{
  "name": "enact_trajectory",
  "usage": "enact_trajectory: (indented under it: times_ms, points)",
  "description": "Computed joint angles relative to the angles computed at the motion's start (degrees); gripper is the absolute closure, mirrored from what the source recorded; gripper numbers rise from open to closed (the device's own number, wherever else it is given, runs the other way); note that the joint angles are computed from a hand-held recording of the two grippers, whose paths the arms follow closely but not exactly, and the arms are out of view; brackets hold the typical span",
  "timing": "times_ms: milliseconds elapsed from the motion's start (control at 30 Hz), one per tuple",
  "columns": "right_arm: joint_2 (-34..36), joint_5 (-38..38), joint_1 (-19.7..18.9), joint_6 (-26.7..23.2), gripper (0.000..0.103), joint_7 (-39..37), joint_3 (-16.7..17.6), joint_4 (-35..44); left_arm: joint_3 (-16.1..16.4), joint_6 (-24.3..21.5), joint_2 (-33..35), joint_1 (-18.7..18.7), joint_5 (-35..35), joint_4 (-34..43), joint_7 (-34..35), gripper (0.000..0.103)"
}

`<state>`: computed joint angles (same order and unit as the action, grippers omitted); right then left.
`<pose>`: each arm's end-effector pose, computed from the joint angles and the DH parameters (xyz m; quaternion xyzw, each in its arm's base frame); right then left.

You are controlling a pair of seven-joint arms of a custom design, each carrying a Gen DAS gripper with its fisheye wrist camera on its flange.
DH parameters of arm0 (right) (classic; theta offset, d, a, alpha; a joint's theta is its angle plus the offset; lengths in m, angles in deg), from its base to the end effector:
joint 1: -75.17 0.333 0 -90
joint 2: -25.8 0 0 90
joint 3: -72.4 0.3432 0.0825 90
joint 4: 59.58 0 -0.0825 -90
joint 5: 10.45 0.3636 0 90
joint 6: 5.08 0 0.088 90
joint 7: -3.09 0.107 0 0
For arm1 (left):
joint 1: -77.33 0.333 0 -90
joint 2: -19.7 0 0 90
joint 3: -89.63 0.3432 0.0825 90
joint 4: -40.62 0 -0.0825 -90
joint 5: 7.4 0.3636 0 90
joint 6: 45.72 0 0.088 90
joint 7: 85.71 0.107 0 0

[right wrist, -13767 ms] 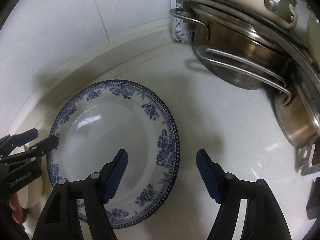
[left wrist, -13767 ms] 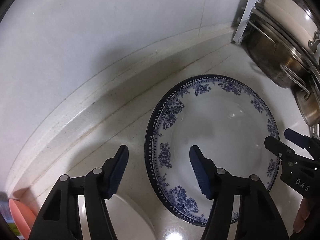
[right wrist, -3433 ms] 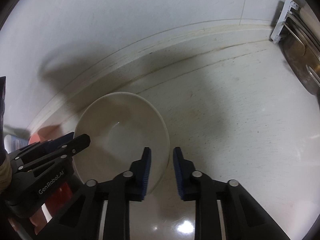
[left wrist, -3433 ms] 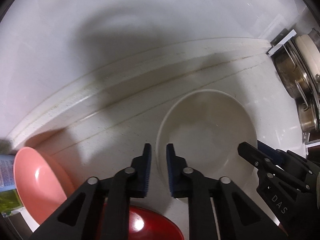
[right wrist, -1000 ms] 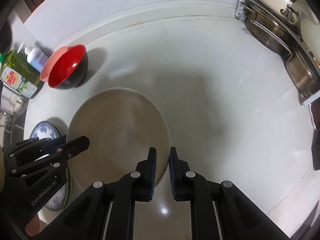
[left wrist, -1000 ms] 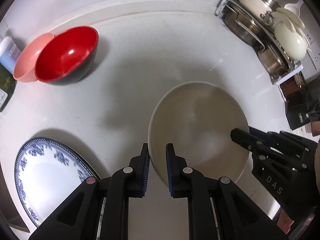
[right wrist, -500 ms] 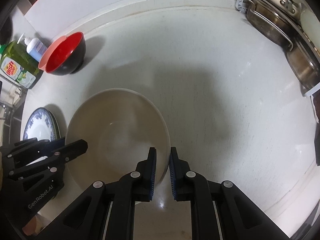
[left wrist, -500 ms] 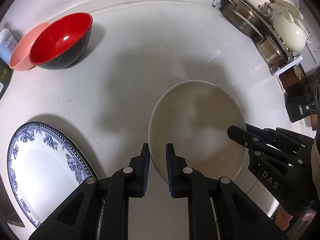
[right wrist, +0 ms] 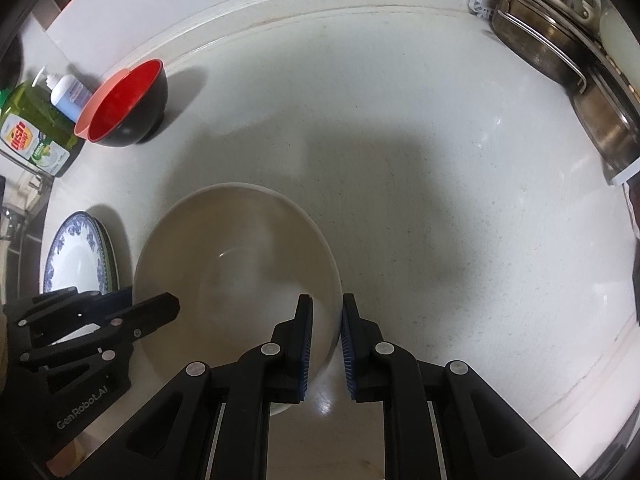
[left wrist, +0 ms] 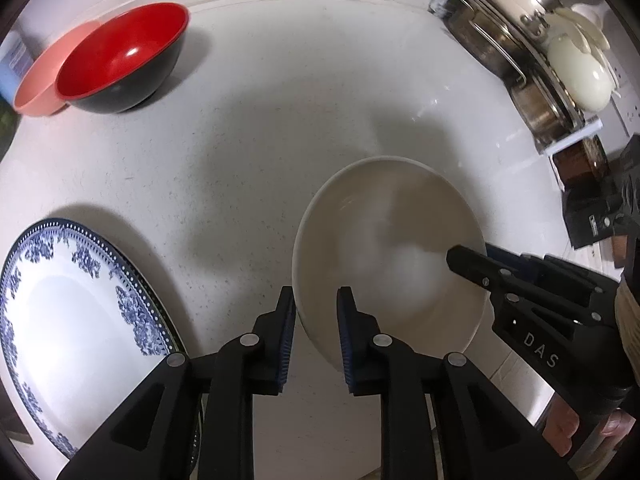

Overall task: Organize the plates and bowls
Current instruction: 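Lower the white bowl onto the plate stack and open both grippers, then move both grippers to the red bowl by the wall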

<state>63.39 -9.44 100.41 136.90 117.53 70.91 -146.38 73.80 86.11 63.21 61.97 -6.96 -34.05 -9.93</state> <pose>0.6735 0.3008 0.3421 -0.6930 0.7045 -0.0555 0.1426 0.6848 -0.3433 0.3572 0.6242 -0.7654 0.1539 0.0294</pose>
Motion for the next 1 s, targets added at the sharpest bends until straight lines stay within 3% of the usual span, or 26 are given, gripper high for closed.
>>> enact_trajectory:
  times_ms: [100, 167, 267, 367, 600, 700, 867, 1000]
  points:
    - [0.47, 1.73, -0.98, -0.68, 0.086, -0.88, 1.06, 0.65, 0.33, 0.96, -0.45, -0.03, 0.37, -0.76, -0.44, 0.073]
    - [0.73, 2.45, -1.23, -1.07, 0.080, -1.53, 1.42, 0.88, 0.50, 2.44, -1.03, 0.11, 0.50, -1.80, -1.04, 0.058]
    - [0.29, 2.29, -0.69, -0.01, 0.072, -1.23, 0.91, 0.06, 1.10, 3.63, -1.52, -0.09, 1.44, -2.62, -2.17, 0.050]
    - [-0.69, 1.13, 0.20, 0.76, 0.072, 0.07, -0.23, -1.03, 0.88, 5.07, -2.40, 0.59, 1.46, -4.03, -2.51, 0.042]
    - [-2.56, -4.72, 2.79, 2.45, 0.066, 4.32, -2.79, -1.87, 3.41, 10.00, -5.36, -0.45, 6.47, -7.52, -5.46, 0.037]
    - [-2.10, -6.03, 3.10, 2.42, 0.064, 4.78, -2.67, -0.24, 5.24, 12.60, -6.81, -1.24, 9.95, -9.17, -8.15, 0.034]
    - [-1.29, -7.00, 3.12, 2.93, 0.061, 3.59, -2.03, 2.51, 6.19, 15.75, -9.09, -0.31, 13.13, -11.90, -10.56, 0.027]
    - [0.43, -6.64, 3.25, 2.87, 0.061, 2.53, -1.61, 6.16, 6.28, 16.45, -9.80, 0.87, 13.97, -12.50, -11.80, 0.027]
